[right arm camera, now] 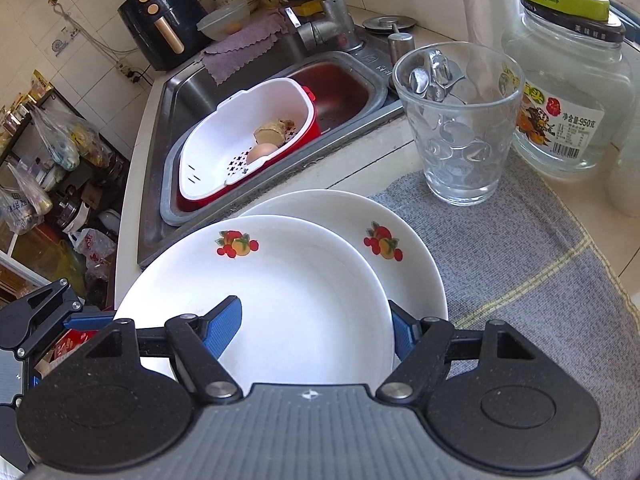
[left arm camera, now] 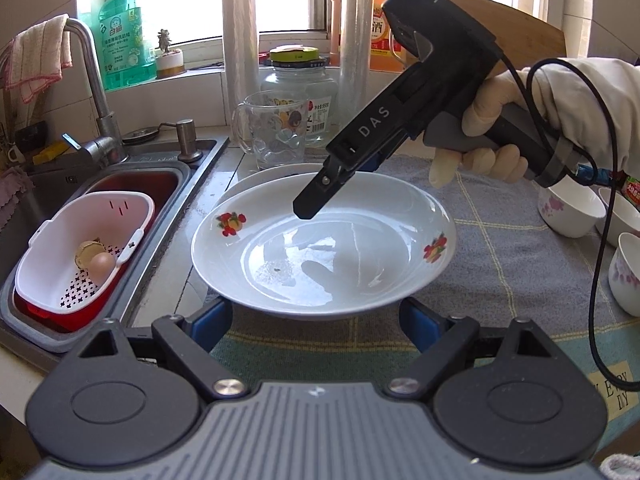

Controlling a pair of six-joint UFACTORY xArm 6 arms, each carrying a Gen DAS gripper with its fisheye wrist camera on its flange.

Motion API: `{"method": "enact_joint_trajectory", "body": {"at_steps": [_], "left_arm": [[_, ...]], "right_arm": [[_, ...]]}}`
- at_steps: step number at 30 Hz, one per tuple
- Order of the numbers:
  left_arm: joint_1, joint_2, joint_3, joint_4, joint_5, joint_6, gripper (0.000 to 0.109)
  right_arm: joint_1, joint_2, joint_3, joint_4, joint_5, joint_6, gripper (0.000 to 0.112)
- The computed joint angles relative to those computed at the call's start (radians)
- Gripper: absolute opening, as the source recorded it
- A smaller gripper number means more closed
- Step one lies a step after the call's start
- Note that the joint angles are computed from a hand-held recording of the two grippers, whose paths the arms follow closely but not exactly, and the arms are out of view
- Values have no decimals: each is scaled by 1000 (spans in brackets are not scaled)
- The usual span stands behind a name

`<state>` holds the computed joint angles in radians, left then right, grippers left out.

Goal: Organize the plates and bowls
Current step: 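Carry the fruit-decal plate with the right tool toward the plate stack by the sink, then lower the plate onto the stack and open the right tool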

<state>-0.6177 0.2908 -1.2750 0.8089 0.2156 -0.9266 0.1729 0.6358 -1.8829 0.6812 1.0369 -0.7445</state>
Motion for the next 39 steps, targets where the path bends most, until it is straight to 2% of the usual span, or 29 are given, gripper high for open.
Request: {"method": "enact_joint_trajectory", "body": {"at_steps": [22, 32, 39], "left_arm": [[12, 37, -19, -145, -28, 157, 90], [24, 52, -31, -92, -40, 149, 90], [29, 60, -31, -135, -57, 195, 90]], "right_arm": [[-26, -84, 109, 1, -34, -6, 80], [-25, -137, 173, -13, -66, -5, 80], [-19, -165, 211, -28, -95, 2, 81]]}}
